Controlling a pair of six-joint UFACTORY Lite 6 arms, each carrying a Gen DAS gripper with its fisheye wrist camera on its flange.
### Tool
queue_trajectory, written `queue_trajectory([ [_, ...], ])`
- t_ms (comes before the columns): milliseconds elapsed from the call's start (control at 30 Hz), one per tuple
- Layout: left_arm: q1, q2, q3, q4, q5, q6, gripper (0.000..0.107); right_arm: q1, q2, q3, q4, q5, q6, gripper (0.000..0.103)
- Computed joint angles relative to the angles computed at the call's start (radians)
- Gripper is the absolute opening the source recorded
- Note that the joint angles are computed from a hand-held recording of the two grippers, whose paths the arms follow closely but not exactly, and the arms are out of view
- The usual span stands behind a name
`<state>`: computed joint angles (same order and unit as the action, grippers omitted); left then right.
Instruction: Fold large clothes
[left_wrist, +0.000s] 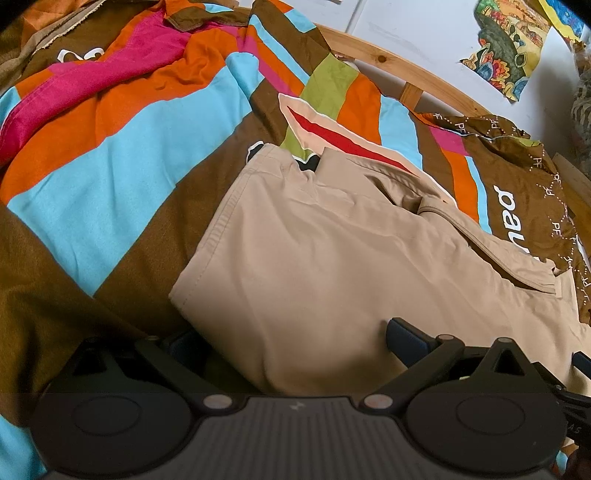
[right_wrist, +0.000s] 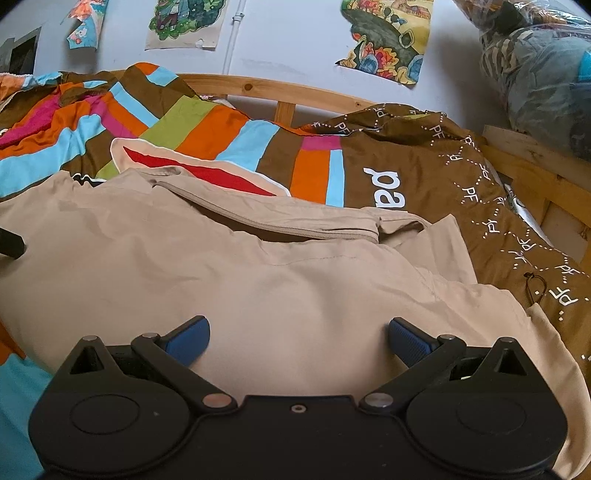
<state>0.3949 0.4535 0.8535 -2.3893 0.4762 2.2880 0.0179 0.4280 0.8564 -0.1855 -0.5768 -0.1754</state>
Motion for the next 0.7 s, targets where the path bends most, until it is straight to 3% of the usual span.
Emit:
queue_trajectory([
  [167,0.002,-0.004,0.003,0.022,-0.007,-0.020,0.103,0.000,-0.001,0.000,0.000,0.001,0.000,0.102],
  [200,0.005,-0.005,0.007,0.033,-0.011,-0.034,0.096,0.000,-0.001,0.001,0.000,0.002,0.000,0.102],
  [233,0.004,-0.016,-0.002,0.016,-0.005,-0.028,0.078,-0.001,0.000,0.001,-0.001,0.002,0.000,0.102],
  [267,-0.004,-0.029,-0.011,-0.026,-0.015,-0.001,0.071,-0.001,0.000,0.002,-0.001,0.002,0.001,0.102],
  [333,-0.032,-0.048,-0.011,-0.147,-0.063,0.093,0.042,-0.001,-0.002,0.001,-0.003,0.005,0.005,0.102],
  [433,-0.047,-0.066,-0.011,-0.270,-0.099,0.179,0.015,-0.006,-0.001,0.005,-0.013,0.013,0.021,0.102],
  [533,-0.072,-0.100,-0.021,-0.382,-0.126,0.280,0.005,-0.008,-0.002,0.010,-0.022,0.025,0.039,0.102],
  [700,-0.149,-0.198,-0.056,-0.659,-0.153,0.582,0.001,-0.023,-0.001,0.028,-0.070,0.050,0.091,0.102],
])
